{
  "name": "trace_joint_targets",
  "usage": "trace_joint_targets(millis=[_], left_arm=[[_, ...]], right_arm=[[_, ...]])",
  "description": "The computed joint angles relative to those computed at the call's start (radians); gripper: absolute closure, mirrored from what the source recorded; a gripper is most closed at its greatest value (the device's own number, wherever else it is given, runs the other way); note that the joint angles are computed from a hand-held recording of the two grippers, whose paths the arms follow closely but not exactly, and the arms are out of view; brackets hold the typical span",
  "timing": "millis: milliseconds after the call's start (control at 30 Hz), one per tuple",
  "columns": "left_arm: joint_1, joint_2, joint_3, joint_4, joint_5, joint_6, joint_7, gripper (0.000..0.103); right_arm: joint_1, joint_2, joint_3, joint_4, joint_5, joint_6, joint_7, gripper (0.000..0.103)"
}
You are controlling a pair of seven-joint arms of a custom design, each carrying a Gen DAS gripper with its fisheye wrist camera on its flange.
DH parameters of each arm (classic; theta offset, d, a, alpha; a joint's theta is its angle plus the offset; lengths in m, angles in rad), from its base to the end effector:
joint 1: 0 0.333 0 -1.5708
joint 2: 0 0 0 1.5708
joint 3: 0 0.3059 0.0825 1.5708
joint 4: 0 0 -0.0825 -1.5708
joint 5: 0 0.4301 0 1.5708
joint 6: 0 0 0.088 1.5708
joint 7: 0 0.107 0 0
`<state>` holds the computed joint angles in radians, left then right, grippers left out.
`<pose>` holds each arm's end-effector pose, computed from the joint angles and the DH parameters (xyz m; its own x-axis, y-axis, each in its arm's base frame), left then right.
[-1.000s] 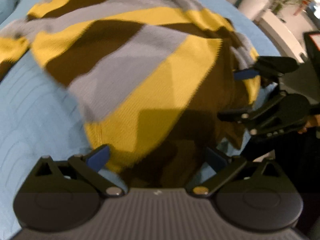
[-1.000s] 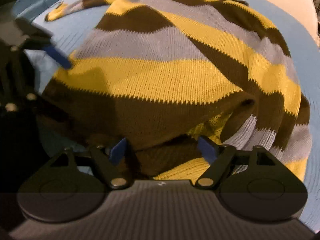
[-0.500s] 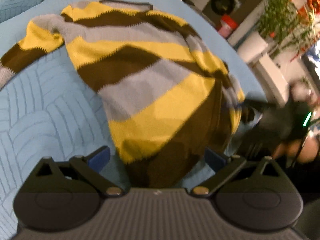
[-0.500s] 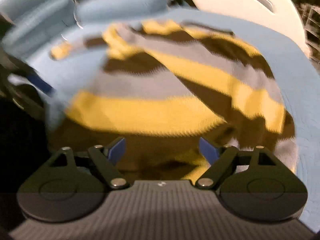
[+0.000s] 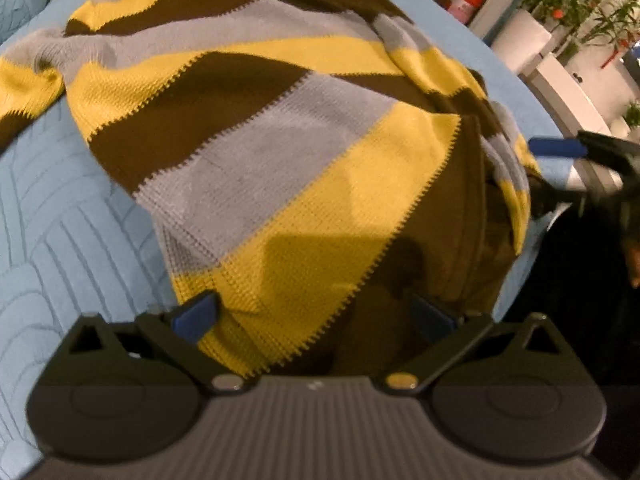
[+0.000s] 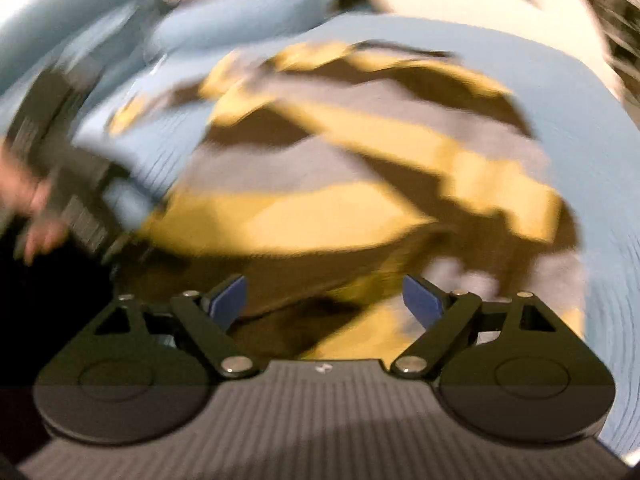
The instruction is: Fold clothes
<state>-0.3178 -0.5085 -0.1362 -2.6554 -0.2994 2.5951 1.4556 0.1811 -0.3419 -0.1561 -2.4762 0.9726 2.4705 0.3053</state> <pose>0.4118 -0.1919 0.4146 -0.1593 -0.9602 0.2293 -0.9189 0.0593 -0.3900 0.5009 0.0108 0.4139 0.6187 -0.7558 -0.2142 -0.6416 -0.3288 -0.6929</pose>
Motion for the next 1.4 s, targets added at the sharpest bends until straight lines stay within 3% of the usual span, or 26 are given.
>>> trace_joint_targets(millis=[100, 167, 233, 400, 1400], left_arm=[[-0.001, 0.000, 0.001, -0.001, 0.001, -0.003, 0.002, 0.000], [0.001, 0.001, -0.002, 0.004, 0.010, -0.018, 0.004, 0.000], [0.003, 0.004, 0.002, 0.008, 0.018, -0.034, 0.021, 0.000], [0.016, -0.013, -0.004, 0.008, 0.042, -0.096, 0.039, 0.000], [0.015, -0.034, 0.001, -0.013, 0.027, -0.081, 0.032, 0.000]], right_arm=[[-0.029, 0.100, -0.039, 0.059, 0.094, -0.039, 0.088, 0.015], [-0.065, 0.129, -0.022, 0.086, 0.101, -0.079, 0.169, 0.016], [-0.074, 0.120, -0.015, 0.079, 0.147, -0.074, 0.116, 0.016], [-0.092, 0.138, 0.022, 0.095, 0.086, -0.096, 0.123, 0.016], [-0.099, 0.127, 0.024, 0.082, 0.077, -0.124, 0.143, 0.016]])
